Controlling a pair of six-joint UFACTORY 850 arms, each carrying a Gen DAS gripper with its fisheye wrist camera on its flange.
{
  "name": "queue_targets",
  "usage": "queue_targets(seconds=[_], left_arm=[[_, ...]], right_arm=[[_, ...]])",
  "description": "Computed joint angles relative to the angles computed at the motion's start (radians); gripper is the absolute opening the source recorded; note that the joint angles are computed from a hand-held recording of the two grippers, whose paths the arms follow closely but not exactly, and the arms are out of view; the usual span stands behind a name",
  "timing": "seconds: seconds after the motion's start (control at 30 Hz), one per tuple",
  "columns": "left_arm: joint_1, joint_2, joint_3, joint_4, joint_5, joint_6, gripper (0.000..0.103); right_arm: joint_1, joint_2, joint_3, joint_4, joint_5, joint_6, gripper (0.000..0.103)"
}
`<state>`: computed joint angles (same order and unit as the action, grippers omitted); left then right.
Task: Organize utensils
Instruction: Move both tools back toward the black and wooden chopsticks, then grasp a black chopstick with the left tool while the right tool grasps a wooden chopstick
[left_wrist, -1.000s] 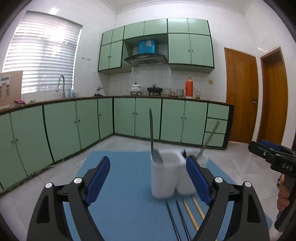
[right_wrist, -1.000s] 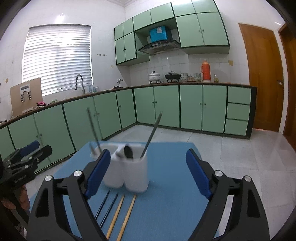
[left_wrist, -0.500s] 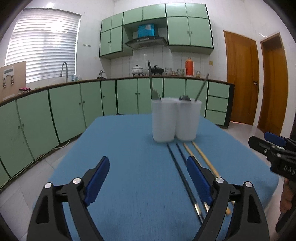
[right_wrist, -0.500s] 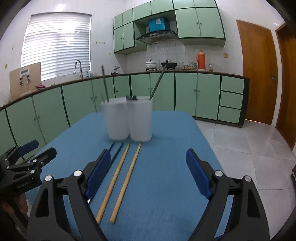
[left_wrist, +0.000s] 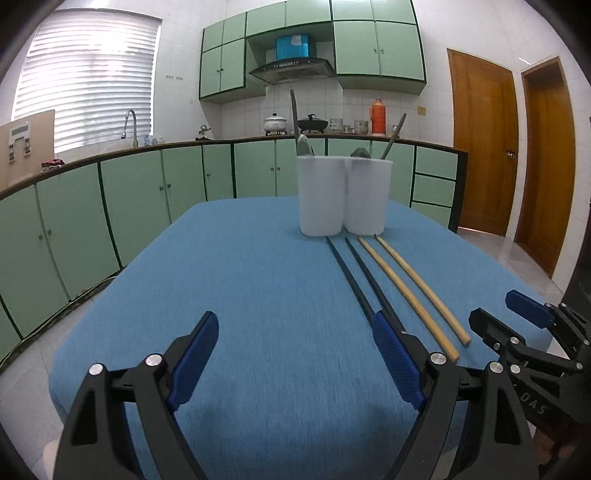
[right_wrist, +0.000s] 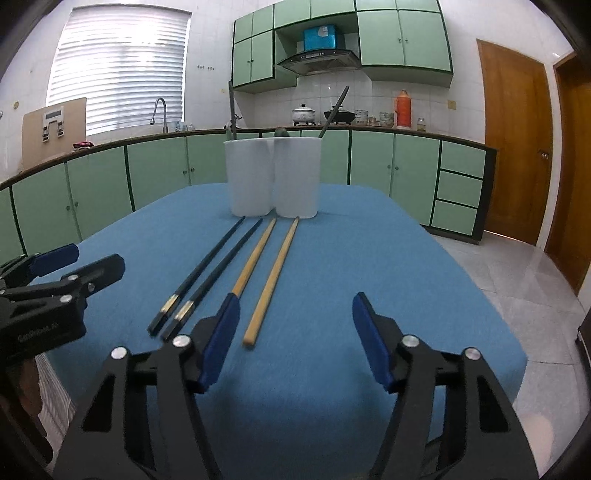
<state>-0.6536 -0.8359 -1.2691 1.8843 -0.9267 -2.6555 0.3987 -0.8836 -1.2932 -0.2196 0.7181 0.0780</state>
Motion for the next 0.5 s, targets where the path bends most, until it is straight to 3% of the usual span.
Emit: queue_targets(seconds=[0.43,0.5], left_arm=[[-0.015,-0.001,0.017,-0.005,-0.009,-0.018,0.083],[-0.016,-0.001,0.018,-0.003,-0.009,-0.021,0.083]], right_arm=[[0.023,-0.018,0.006,0.022,0.021,-0.046,0.030],[0.026,-0.023,-0.002,0.025,0.013,-0.048,0.023]])
